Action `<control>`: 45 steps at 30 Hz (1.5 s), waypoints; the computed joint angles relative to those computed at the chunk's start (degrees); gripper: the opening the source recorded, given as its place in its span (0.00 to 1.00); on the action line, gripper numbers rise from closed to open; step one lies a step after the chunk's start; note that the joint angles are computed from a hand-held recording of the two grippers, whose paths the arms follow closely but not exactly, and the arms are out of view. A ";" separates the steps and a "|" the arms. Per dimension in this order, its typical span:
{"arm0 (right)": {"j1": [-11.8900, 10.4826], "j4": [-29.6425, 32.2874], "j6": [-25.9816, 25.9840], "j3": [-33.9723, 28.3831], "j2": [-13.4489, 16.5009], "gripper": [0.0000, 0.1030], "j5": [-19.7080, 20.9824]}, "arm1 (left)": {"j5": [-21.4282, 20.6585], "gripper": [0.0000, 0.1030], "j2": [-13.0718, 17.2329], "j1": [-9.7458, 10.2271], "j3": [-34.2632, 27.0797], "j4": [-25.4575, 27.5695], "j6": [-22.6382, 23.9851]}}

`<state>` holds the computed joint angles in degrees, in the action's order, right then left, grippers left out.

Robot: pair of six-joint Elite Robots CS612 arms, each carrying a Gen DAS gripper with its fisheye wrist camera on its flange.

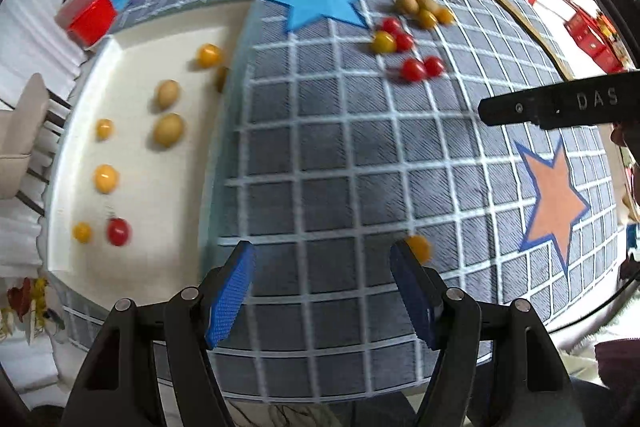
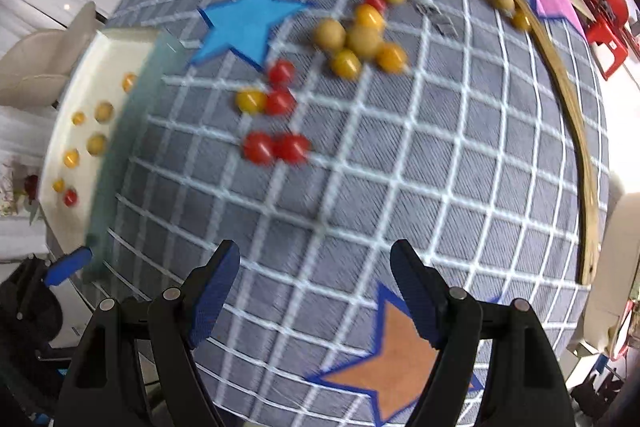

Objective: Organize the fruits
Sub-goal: 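Move both open tools back over the fruits on the cloth, then close the right tool on a red cherry tomato while the left tool grasps a yellow tomato, then carry both tomatoes over the cream tray and open both tools to drop them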

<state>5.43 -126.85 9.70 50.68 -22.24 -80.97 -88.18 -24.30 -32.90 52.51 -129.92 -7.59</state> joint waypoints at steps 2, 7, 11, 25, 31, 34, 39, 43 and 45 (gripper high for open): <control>-0.13 -0.19 -0.18 1.00 -0.24 0.78 -0.46 | -0.34 0.69 0.39 -0.30 -0.22 0.16 0.05; -0.05 -1.11 -2.60 0.47 0.57 0.77 -1.20 | -0.58 0.69 1.27 -0.96 -1.03 0.58 -0.91; 0.20 -0.74 -4.94 -2.58 2.40 0.68 -1.01 | -0.26 0.69 1.85 -1.36 -1.19 0.37 -2.59; 1.13 0.33 -8.85 -13.95 9.04 0.60 -3.40 | 1.01 0.69 2.47 -2.83 -0.23 -1.84 -5.87; 1.52 3.55 -9.01 -20.56 11.88 0.22 -3.54 | 0.78 0.38 4.31 -3.25 -4.42 0.62 -6.88; 1.10 4.43 -8.06 -20.52 11.62 0.22 -2.06 | -1.75 0.20 4.47 -2.68 -5.61 1.76 -6.53; 0.34 2.16 -6.15 -15.07 8.86 0.22 -0.24 | -9.46 0.19 4.78 -0.72 -6.55 2.49 -10.16; -0.25 0.02 -4.24 -9.66 6.20 0.22 1.62 | -11.74 0.20 4.93 -0.07 -6.97 3.37 -11.22; -0.43 -0.88 -3.59 -7.13 4.89 0.22 2.09 | -11.91 0.20 5.15 -0.08 -7.51 4.08 -10.81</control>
<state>5.00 -127.73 6.11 43.55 -17.35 -78.88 -100.09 -19.15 -32.98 45.00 -125.85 -18.40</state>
